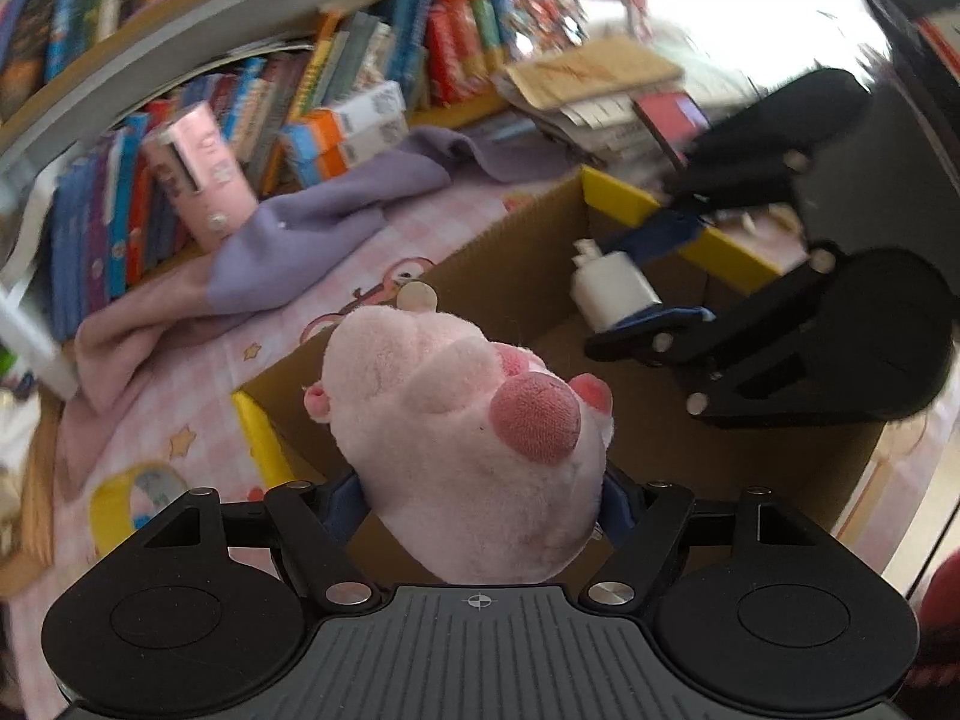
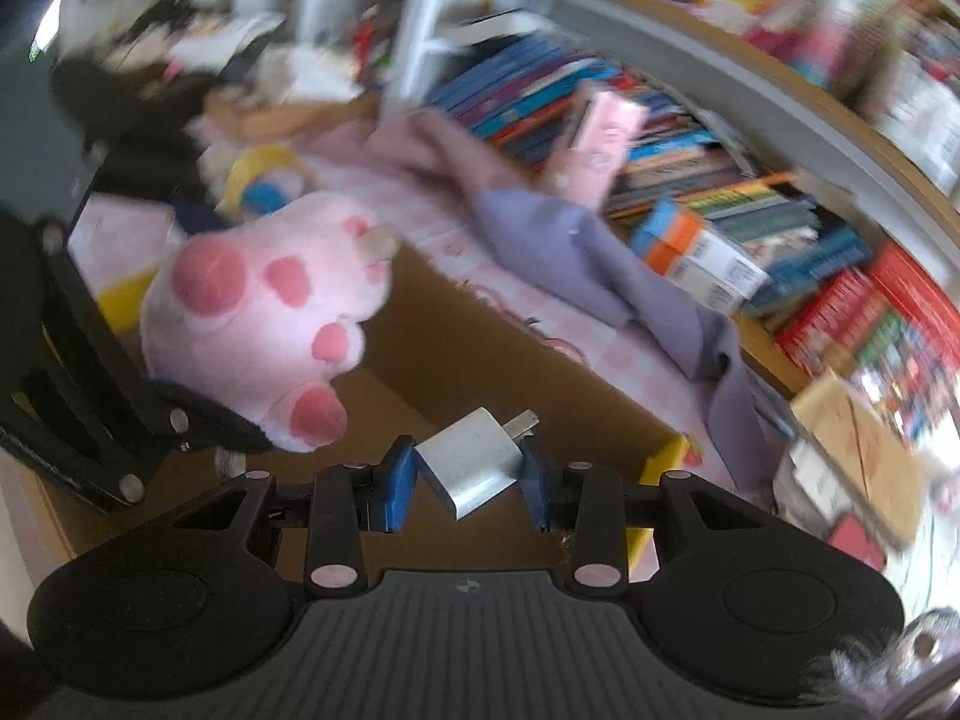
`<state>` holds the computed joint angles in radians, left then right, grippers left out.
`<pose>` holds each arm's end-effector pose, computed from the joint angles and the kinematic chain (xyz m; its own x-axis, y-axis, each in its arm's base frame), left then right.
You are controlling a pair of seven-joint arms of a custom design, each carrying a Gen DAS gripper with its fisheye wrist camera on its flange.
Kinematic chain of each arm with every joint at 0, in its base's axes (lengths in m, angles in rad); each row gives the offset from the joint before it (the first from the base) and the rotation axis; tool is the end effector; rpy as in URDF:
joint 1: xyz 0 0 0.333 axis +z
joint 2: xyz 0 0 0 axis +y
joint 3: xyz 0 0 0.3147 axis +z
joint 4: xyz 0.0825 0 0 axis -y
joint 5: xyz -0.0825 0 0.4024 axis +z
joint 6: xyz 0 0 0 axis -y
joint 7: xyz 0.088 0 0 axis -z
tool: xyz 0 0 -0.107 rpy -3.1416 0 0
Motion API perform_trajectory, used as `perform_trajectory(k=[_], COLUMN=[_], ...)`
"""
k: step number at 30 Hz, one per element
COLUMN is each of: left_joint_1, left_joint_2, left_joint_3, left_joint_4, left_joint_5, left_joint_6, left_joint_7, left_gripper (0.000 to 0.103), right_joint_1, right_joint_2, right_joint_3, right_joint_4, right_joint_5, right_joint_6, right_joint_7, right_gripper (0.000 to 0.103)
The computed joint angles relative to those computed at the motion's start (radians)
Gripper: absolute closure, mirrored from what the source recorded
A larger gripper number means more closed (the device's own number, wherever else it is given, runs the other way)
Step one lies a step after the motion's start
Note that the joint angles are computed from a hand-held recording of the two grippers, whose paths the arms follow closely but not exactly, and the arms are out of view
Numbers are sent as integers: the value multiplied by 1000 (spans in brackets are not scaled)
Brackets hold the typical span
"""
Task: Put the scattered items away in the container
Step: 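Lower both into the box, opening the left gripper while the right gripper opens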
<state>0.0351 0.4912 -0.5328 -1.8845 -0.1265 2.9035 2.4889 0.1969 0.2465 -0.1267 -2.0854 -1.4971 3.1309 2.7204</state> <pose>0.6264 -0.2905 0.3295 -0.8776 -0.4354 -0.2006 -0.2590 0.7828 -0.5658 0.5796 0.1297 0.3289 0.2956 -0.9126 0.2826 -0.6219 -0.4084 -0.6682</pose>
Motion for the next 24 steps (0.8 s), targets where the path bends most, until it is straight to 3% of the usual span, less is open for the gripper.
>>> perform_trajectory(k=[4, 11, 13, 16, 24], left_joint_1=[-123, -209, -235, -279, -298], left_joint_2=[43, 127, 152, 179, 211], left_joint_3=[116, 170, 190, 238, 266], left_joint_4=[89, 238, 290, 337, 372], left_joint_5=[130, 264, 280, 322, 374], left_joint_6=[-83, -243, -304, -331, -358], left_joint_7=[-48, 40, 42, 8, -10], left_gripper=[27, 27, 27, 27, 26], right_joint_1=[-125, -259, -268, -243, -169], right_joint_2=[53, 144, 162, 187, 200], right_joint_3=[138, 316, 335, 312, 229], right_joint_4=[-2, 78, 100, 138, 153], right_joint_5=[416, 740, 803, 853, 970], right_joint_6=[-19, -173, -214, -267, -263], right_joint_7=[-583, -1168, -1263, -1330, -1418], right_gripper=[68, 68, 68, 68, 68])
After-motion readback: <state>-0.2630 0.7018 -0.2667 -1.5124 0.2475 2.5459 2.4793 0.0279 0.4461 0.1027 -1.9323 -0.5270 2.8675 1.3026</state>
